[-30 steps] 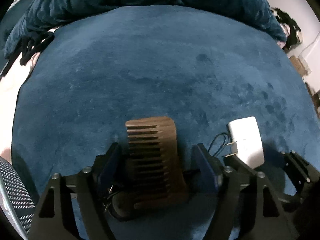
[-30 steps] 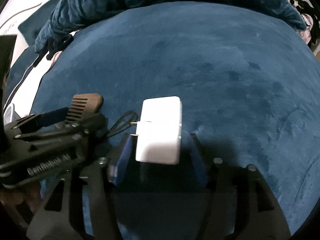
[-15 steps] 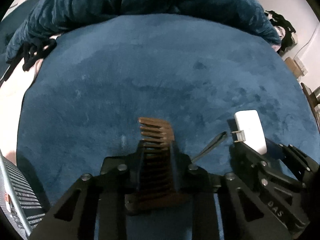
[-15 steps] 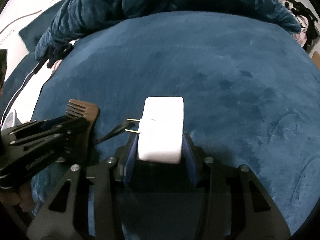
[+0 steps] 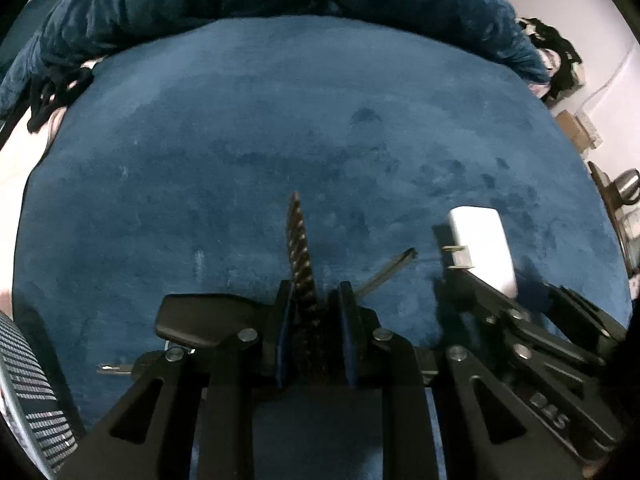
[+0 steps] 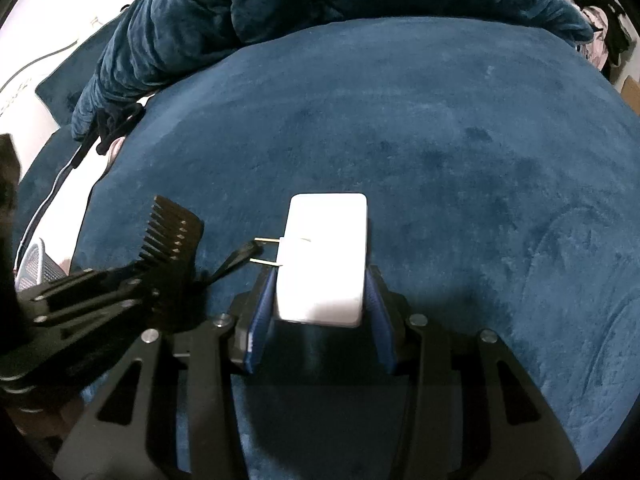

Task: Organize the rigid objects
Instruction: 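Carry the wooden comb and white power bank over the basket with both tools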

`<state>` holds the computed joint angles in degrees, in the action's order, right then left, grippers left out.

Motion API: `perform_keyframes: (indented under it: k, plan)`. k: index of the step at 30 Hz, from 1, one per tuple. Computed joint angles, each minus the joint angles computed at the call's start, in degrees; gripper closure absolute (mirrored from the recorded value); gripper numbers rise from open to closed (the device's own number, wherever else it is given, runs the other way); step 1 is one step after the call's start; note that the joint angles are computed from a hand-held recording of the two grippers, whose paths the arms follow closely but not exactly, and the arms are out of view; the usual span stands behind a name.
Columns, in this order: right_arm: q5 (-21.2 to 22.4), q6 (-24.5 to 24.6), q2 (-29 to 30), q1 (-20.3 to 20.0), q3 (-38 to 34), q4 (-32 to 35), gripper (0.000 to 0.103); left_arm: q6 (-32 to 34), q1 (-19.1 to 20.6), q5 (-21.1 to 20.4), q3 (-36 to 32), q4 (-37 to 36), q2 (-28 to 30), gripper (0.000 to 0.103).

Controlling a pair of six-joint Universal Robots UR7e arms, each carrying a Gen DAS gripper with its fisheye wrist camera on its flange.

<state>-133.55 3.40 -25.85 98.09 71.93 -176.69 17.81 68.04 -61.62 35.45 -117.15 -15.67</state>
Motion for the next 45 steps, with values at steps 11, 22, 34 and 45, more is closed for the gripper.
perform_keyframes:
  k: [11, 22, 34, 45]
  plan:
    - [1.12, 0.21, -0.93, -0.24, 1.36, -0.59, 0.058, 0.62, -0.21, 0.54, 3.93, -5.31, -2.1, 0.095]
    - [0.19, -0.58, -0.73, 0.48, 2.41, -3.25, 0.058, 1.99, -1.14, 0.71, 15.0, -11.02, -10.64, 0.095]
    - [-2.92, 5.22, -1.96, 4.88, 8.28, -4.5, 0.058, 1.45, 0.24, -1.12, 25.11, -13.34, -19.88, 0.095]
    - [-8.73, 9.28, -1.31, 9.95, 8.36, -0.67, 0.058, 1.81, 1.68, -4.51, 31.61, -15.01, -28.54, 0.095]
